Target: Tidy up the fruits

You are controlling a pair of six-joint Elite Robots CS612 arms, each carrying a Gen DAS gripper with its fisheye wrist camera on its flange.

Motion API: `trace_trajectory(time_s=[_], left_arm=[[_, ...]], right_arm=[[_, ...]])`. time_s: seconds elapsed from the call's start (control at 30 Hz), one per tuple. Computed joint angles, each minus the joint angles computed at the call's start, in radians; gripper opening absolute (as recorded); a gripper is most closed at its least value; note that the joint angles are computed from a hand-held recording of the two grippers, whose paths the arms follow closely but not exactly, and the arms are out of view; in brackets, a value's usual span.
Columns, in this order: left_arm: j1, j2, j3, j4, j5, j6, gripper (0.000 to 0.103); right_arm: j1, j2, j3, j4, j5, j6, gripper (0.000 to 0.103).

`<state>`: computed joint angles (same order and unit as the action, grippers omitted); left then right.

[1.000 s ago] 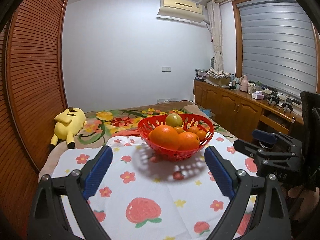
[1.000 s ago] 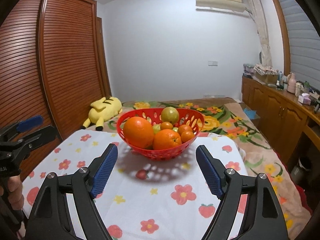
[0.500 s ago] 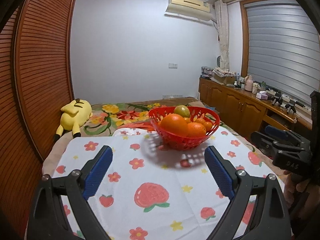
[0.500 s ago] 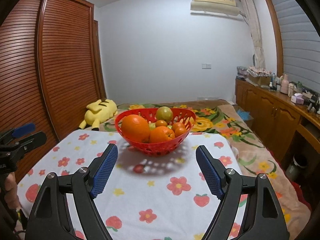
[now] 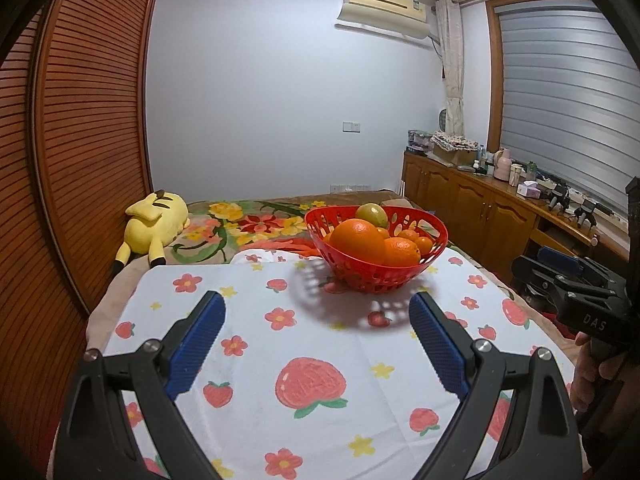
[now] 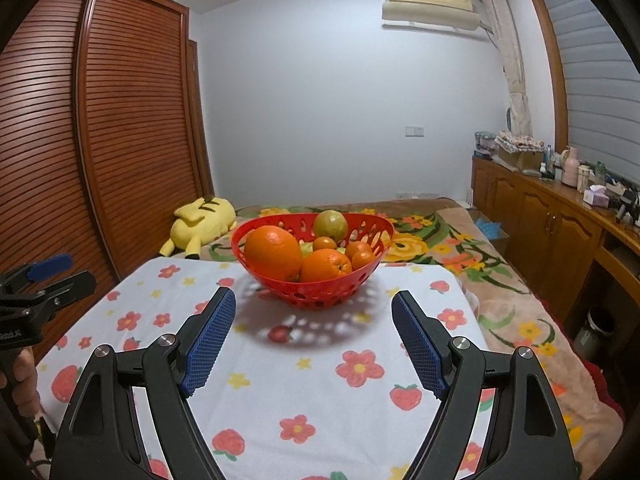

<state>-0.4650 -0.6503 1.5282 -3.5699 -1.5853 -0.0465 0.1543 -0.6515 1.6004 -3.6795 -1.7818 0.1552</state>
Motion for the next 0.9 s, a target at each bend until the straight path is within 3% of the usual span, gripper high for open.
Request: trace_trajectory(time_s=[0.9], left_arm=[[-0.006,-0.002,0.011,-0.027,0.031,-0.017,0.094]], right_arm=[[0.001,0.002,-0.002,-0.003,-0.002,-0.003,0.082]])
